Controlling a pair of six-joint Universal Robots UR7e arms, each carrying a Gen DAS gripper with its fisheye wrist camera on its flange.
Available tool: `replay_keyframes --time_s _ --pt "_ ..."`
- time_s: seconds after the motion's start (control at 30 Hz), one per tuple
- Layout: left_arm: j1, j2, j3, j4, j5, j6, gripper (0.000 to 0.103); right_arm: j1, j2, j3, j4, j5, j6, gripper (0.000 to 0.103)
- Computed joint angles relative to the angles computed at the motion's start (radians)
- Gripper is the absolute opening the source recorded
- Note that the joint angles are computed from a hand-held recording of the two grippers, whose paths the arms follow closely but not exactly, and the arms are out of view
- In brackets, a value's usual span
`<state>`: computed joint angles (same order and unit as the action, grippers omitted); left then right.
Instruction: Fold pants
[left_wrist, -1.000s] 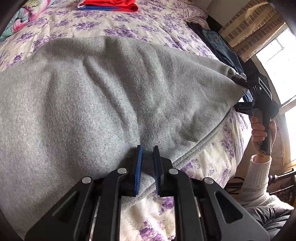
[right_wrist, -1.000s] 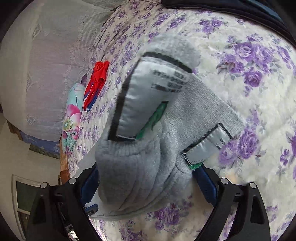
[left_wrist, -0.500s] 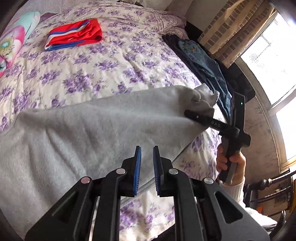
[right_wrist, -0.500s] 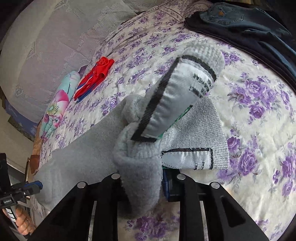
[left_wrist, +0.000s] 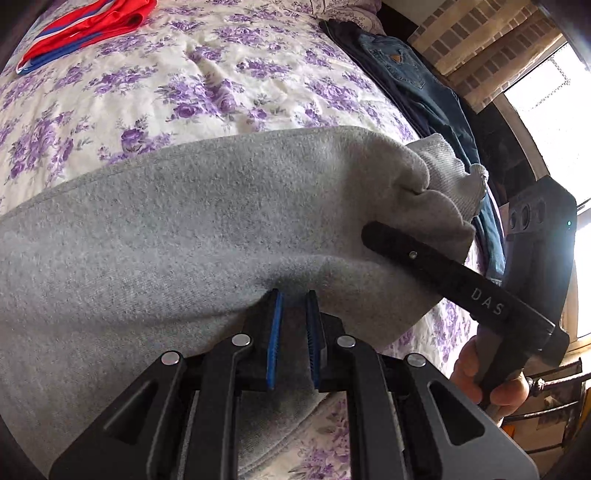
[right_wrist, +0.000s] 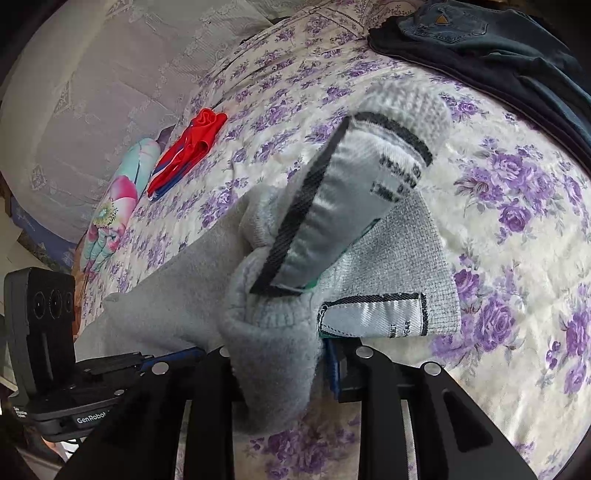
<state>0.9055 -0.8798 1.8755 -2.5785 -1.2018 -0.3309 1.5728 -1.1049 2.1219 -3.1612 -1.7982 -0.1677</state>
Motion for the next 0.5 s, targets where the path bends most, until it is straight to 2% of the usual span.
replay_keyframes --time_s 0.3,0.5 --pt "0.017 -0.007 0.000 -0.002 -0.020 0.007 0.010 -0.068 -0.048 -0.019 0.115 0.144 0.071 0.028" --pt "0.019 -0.024 0.025 -0.030 -0.029 0.022 0.010 0.002 -0.032 -0.007 0.025 0.025 0.052 0.023"
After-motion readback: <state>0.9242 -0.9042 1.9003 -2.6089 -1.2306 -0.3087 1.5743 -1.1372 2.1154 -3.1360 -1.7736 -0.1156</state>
